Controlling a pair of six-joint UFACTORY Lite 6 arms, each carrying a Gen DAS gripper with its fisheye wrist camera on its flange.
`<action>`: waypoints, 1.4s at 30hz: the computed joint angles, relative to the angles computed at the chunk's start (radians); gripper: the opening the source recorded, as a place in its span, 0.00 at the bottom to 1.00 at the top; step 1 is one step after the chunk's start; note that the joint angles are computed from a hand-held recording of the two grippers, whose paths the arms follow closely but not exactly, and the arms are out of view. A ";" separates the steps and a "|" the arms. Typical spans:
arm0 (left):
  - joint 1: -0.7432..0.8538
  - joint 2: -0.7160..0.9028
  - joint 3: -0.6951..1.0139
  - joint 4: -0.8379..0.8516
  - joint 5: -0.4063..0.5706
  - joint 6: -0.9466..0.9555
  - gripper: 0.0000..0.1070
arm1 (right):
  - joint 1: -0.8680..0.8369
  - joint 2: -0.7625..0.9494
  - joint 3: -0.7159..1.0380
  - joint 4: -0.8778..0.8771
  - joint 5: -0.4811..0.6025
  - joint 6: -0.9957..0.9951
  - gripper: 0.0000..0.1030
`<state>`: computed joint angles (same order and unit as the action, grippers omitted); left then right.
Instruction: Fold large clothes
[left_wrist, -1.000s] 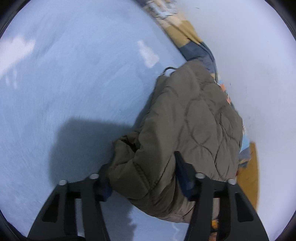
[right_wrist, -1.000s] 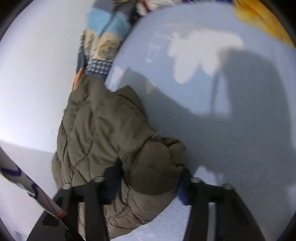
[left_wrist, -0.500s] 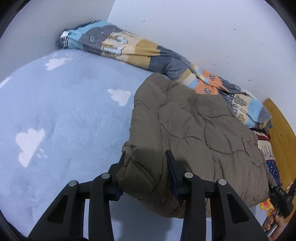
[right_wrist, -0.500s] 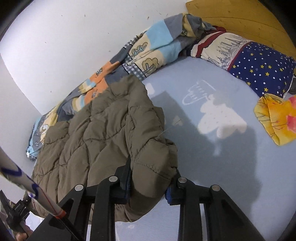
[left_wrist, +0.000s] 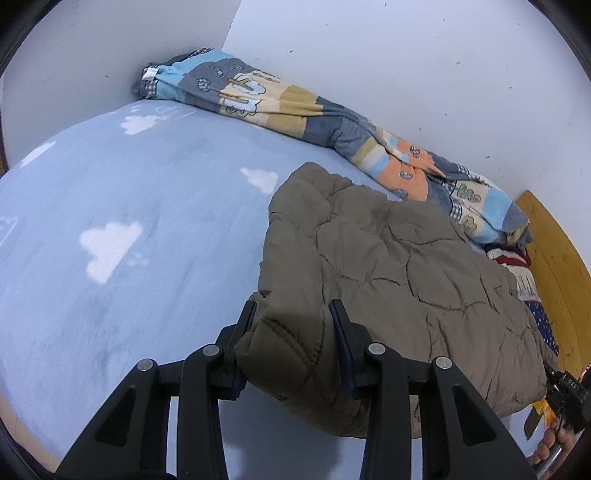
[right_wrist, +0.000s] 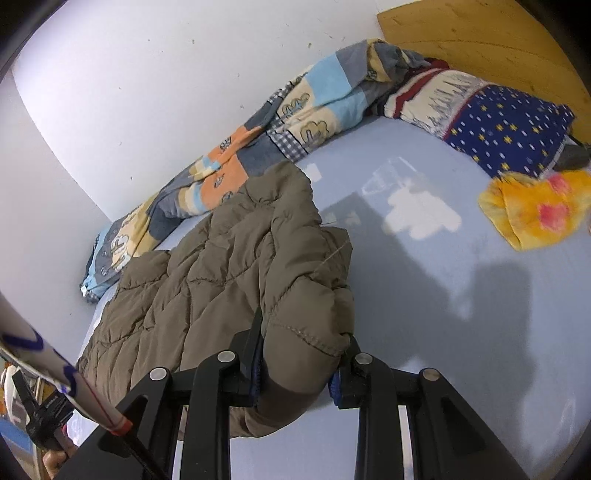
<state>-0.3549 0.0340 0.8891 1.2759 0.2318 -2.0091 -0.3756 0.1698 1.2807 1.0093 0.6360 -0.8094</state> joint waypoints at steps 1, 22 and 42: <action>-0.012 -0.026 -0.036 0.025 0.001 -0.035 0.35 | -0.016 -0.023 -0.036 0.008 0.010 -0.017 0.28; -0.093 -0.280 -0.302 -0.023 0.347 -0.265 0.57 | -0.310 -0.096 -0.196 -0.049 0.100 0.059 0.66; -0.277 0.767 0.947 -0.529 0.368 0.720 0.61 | 0.380 0.238 0.181 -0.572 -0.212 0.378 0.54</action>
<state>-0.6319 0.8010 1.8365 0.7466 0.6000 -1.2894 0.0045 0.4078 1.4617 0.4368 0.4244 -0.4310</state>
